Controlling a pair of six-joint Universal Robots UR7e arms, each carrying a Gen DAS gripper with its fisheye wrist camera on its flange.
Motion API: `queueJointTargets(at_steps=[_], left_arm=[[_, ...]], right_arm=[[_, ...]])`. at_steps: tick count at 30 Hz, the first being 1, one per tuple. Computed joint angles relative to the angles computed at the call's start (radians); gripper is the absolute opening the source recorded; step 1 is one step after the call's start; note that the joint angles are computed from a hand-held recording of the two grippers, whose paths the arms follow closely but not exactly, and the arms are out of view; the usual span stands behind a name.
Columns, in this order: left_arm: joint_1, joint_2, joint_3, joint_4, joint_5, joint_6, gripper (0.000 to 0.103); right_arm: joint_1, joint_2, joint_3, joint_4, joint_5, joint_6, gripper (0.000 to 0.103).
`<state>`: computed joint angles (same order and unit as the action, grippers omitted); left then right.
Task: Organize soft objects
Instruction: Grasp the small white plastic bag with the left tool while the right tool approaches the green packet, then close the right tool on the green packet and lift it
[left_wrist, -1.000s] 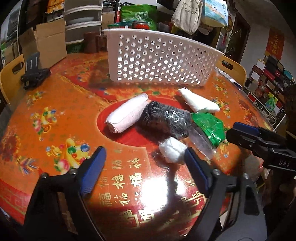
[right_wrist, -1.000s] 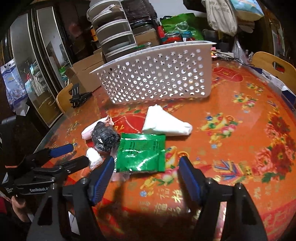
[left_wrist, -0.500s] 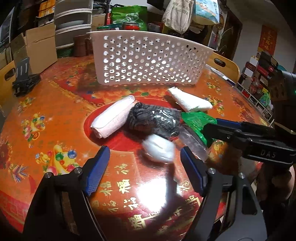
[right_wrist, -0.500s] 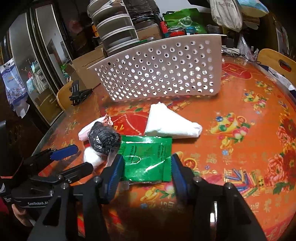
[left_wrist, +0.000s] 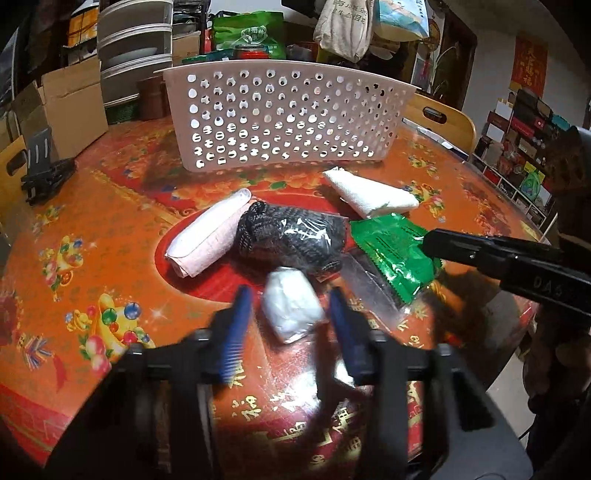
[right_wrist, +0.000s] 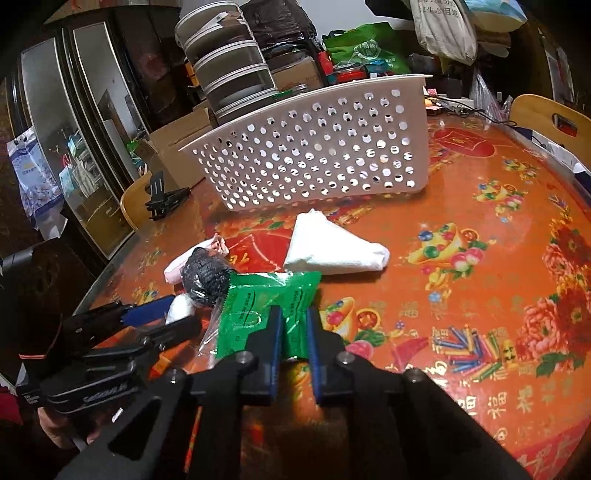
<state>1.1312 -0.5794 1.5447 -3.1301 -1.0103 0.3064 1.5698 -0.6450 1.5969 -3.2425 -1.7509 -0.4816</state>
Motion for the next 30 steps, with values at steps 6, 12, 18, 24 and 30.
queueJointTargets(at_steps=[6,12,18,24,30], left_arm=[[0.005,-0.014,0.023,-0.029,-0.026,-0.006,0.032],[0.003,-0.029,0.046,-0.058,-0.039,0.008,0.032],[0.009,-0.039,0.055,-0.053,-0.042,-0.009,0.032],[0.021,-0.043,0.052,-0.046,-0.056,-0.023,0.032],[0.030,-0.041,0.042,-0.033,-0.068,-0.034,0.032]], right_arm=[[0.001,-0.030,0.045,-0.033,0.033,-0.023,0.001],[0.007,-0.042,0.068,-0.075,0.033,-0.035,0.000],[0.012,-0.037,0.063,-0.001,0.018,-0.017,0.027],[0.003,-0.028,0.052,0.005,0.017,0.041,0.088],[0.033,0.025,-0.003,0.021,-0.054,-0.005,0.088]])
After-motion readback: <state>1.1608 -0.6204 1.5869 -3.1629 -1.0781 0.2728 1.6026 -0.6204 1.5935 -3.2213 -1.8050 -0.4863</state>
